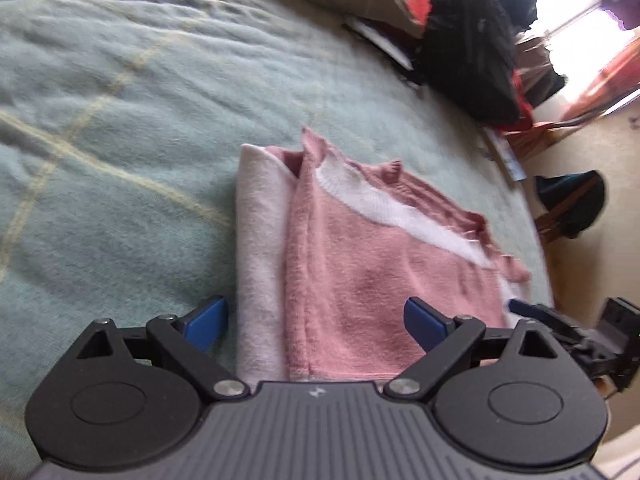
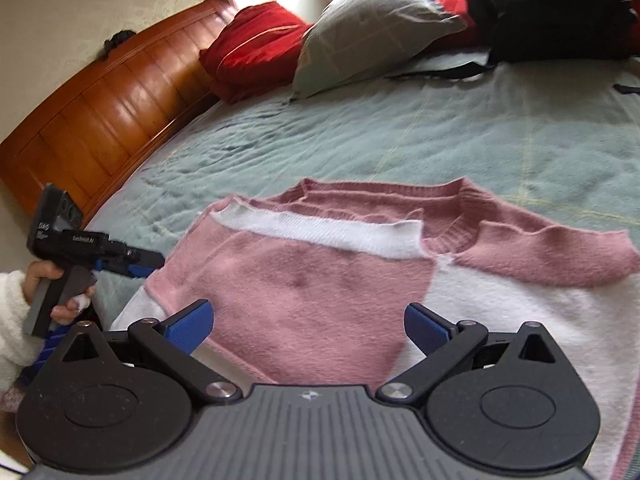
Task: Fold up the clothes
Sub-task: 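Roll the left gripper and close it on the sweater's side edge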
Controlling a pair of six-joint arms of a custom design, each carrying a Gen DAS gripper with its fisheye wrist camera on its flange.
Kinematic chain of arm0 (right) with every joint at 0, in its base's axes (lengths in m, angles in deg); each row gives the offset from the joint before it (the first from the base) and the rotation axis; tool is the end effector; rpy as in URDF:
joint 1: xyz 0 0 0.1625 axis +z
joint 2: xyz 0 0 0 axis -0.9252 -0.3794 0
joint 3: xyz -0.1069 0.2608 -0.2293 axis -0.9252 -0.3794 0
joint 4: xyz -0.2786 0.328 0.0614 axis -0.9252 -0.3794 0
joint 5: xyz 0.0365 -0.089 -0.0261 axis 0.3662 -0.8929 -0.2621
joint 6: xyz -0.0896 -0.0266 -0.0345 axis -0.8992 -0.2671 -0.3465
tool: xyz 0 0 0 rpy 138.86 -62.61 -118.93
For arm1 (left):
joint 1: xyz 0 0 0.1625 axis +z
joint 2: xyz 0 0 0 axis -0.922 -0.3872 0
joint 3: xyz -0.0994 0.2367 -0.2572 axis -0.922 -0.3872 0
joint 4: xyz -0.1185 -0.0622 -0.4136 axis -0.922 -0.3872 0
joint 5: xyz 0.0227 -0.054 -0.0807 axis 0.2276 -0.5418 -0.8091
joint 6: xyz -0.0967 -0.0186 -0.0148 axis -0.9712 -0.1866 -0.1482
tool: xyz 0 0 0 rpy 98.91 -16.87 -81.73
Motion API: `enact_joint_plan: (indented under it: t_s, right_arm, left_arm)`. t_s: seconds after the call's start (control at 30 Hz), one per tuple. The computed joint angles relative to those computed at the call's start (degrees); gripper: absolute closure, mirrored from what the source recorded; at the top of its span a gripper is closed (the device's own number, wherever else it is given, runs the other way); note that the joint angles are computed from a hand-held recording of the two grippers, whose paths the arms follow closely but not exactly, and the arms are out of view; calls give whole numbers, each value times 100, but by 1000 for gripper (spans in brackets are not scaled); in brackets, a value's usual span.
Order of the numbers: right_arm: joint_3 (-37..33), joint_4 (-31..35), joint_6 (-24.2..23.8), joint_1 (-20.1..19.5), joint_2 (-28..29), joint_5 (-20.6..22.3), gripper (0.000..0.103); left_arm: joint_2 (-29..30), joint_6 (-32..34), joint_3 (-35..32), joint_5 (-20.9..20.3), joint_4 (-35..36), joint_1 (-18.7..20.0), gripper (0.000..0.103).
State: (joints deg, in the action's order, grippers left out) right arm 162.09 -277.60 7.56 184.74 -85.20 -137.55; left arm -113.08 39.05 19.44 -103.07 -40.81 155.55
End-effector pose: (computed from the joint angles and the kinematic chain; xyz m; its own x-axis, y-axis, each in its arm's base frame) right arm 0.3235 -0.4386 0.0258 -0.9445 -0.1105 0.3094 -0.2875 0.7339 -0.6154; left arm 0.1166 -0.6665 0.4306 -0.9225 0.3781 -0.0775 0.3853 0.9139 -0.1278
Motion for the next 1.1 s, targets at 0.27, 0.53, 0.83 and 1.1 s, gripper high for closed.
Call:
enact_joint_plan:
  t_s: [0.27, 0.53, 0.83, 1.1]
  right_arm:
    - [-375, 423, -18, 115, 205, 58, 0]
    - [-621, 597, 86, 268, 361, -145, 0]
    - [-704, 636, 65, 335, 432, -206, 0]
    - [-780, 649, -6, 409, 485, -243, 0]
  left_arm:
    - [1113, 317, -1499, -976, 1161, 244, 8]
    - [1477, 404, -1902, -1390, 1344, 291, 7]
    - [1038, 395, -1627, -1346, 2163, 310, 7]
    - [1765, 274, -2311, -1507, 2265, 279, 6]
